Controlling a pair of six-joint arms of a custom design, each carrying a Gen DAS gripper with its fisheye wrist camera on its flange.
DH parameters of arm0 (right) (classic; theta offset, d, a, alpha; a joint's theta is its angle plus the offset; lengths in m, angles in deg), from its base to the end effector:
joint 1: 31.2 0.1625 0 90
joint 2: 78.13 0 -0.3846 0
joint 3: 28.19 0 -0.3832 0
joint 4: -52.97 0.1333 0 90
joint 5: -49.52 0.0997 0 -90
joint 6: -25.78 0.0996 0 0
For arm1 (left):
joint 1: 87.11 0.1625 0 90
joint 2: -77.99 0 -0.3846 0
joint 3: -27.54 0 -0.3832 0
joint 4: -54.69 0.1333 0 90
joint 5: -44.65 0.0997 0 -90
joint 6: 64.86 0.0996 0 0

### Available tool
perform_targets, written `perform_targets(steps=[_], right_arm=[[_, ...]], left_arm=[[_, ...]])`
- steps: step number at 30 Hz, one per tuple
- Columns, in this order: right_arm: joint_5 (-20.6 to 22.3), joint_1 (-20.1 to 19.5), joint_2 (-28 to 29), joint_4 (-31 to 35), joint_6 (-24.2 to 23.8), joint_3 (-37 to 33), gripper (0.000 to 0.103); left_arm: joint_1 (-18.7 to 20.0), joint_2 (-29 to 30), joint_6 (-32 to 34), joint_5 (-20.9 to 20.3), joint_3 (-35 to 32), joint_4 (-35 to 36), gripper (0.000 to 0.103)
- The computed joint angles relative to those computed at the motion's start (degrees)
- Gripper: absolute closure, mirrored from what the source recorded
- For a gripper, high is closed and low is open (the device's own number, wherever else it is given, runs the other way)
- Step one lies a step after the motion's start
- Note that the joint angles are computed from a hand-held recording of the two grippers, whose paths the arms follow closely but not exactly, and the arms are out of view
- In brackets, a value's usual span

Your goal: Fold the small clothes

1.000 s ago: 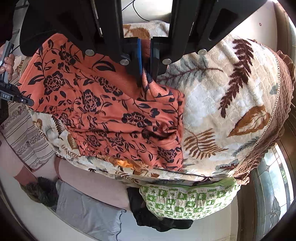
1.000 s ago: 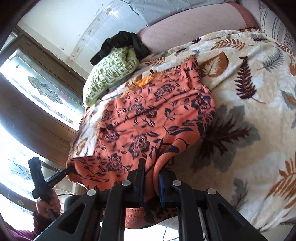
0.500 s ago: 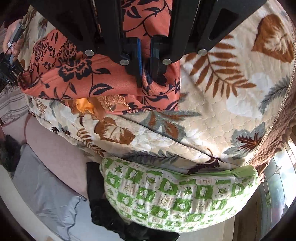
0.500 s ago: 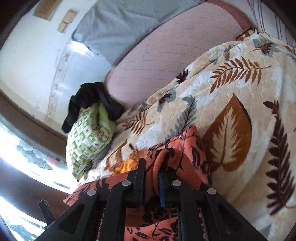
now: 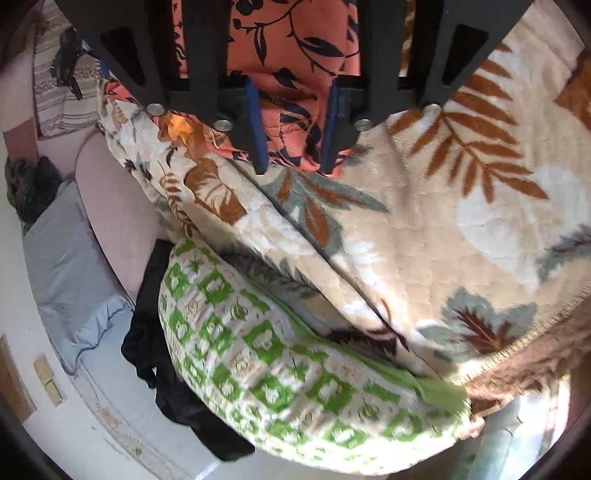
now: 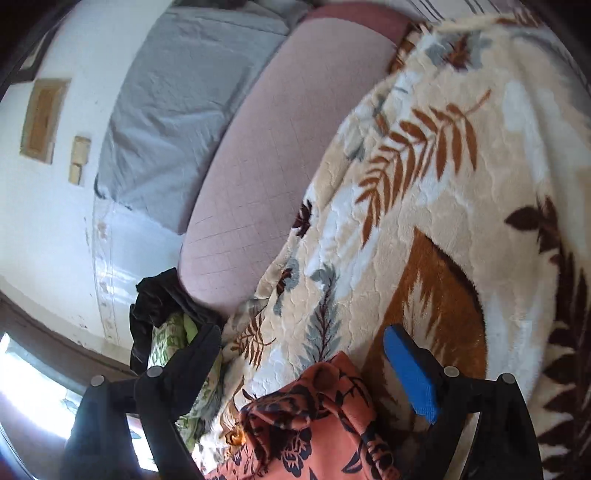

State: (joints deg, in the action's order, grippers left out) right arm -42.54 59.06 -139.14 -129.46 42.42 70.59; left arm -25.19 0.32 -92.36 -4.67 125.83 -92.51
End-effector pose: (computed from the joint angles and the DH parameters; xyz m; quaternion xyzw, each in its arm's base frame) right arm 0.1326 -0.6276 0.2880 0.1347 0.8780 -0.4564 0.0517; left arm -0.0915 -0.5926 0.4020 -0.1046 0.8908 -0.4142 0.1548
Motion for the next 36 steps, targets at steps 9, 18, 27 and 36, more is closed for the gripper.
perform_targets(steps=[9,18,27,36], right_arm=[[-20.4,13.6,8.5,26.6,-20.9,-5.9,0.067],[-21.5,14.0,25.4,22.3,-16.9,-25.8,0.067],[-27.4,16.0,10.8,17.4,-19.3,-5.5,0.067],[-28.0,15.4,-4.3,13.6,-16.4,16.7,0.065]], left_arm=[[-9.8,-6.0,-2.3,7.5,11.2,7.2,0.034],[-7.8,0.6,2.6,11.8,9.9,7.9,0.034],[-9.0,0.6,-2.3,15.1,9.5,16.6,0.034],[-13.7,-3.6,-10.0,18.8,12.0,31.8,0.026]])
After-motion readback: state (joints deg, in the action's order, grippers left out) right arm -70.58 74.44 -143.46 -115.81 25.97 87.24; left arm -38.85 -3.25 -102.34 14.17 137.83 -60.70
